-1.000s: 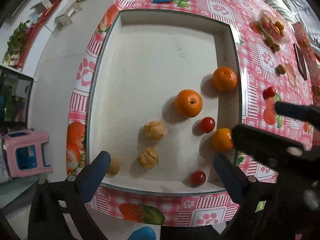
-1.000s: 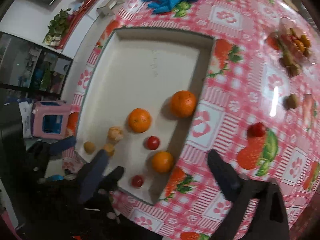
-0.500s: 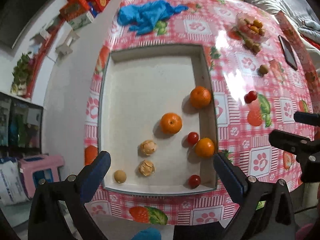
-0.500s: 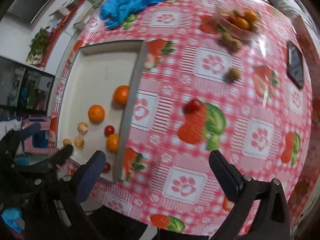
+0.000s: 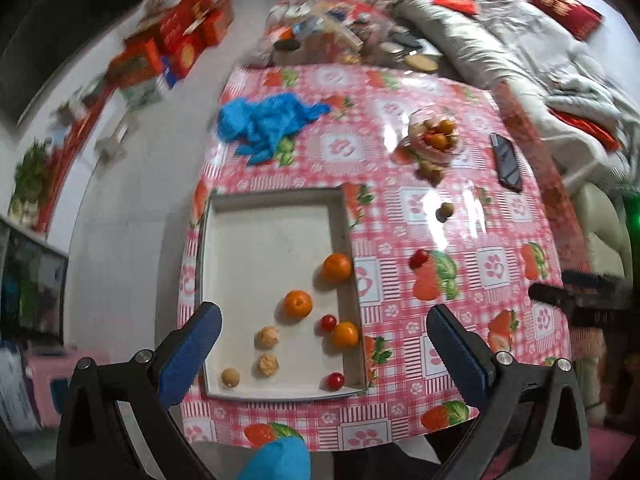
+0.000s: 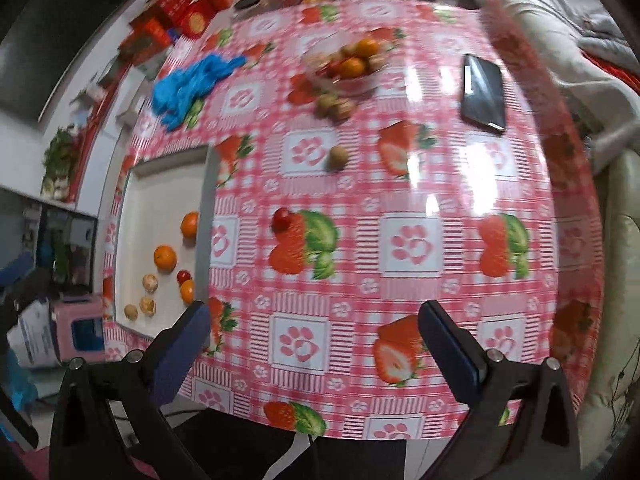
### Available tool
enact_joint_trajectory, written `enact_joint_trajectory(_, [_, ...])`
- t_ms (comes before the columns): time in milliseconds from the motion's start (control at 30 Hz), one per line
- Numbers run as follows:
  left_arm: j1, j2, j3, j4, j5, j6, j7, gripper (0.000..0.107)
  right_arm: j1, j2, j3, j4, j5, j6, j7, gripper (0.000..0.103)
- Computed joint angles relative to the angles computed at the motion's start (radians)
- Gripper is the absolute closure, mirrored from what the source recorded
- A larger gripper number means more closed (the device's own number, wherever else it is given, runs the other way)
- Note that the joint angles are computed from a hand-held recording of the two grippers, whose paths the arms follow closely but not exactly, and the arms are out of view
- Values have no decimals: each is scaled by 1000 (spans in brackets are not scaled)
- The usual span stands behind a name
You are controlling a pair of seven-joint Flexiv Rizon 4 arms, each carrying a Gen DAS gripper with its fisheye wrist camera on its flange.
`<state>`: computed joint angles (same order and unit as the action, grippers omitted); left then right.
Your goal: Organize fruits
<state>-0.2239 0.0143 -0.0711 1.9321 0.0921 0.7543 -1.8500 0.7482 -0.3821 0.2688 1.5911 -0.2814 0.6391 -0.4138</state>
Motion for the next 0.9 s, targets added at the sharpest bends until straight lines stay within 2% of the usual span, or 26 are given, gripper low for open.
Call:
enact_joint_trajectory(100, [-14,15,-13,-5,37,22,22,4,-6,23,-2,27,1,9,23,0])
enact_joint_trajectory(167, [-22,9,-17,-8,-17,14,83,4,-15,34,1,43,11,21,34,0])
enact_joint_trajectory(233, [-29,-13,-26,-28,-66,-31,108,4,-21,41,3,51,19,23,44,0])
enact_joint_trajectory(333, [-48,-48,-42,-66,-57,-103,87,4,-30,48,5,58,33,17,59,0])
enact_joint_trajectory(467, [-85,-82,-55,-133,38,-187,66,4,-55,50,12,62,94,-3,81,0])
enact_joint_trajectory(567, [-97,-92,-49,-159,56,-208,63,4,-80,61,21,95,159,43,106,0])
enact_joint_trajectory(700, [-108,-131,-44,-220,107,-301,36,4,-118,81,32,154,261,115,162,0])
enact_joint_trajectory(900, [-105,-160,-24,-238,88,-325,16,4,-151,107,40,213,343,180,220,0])
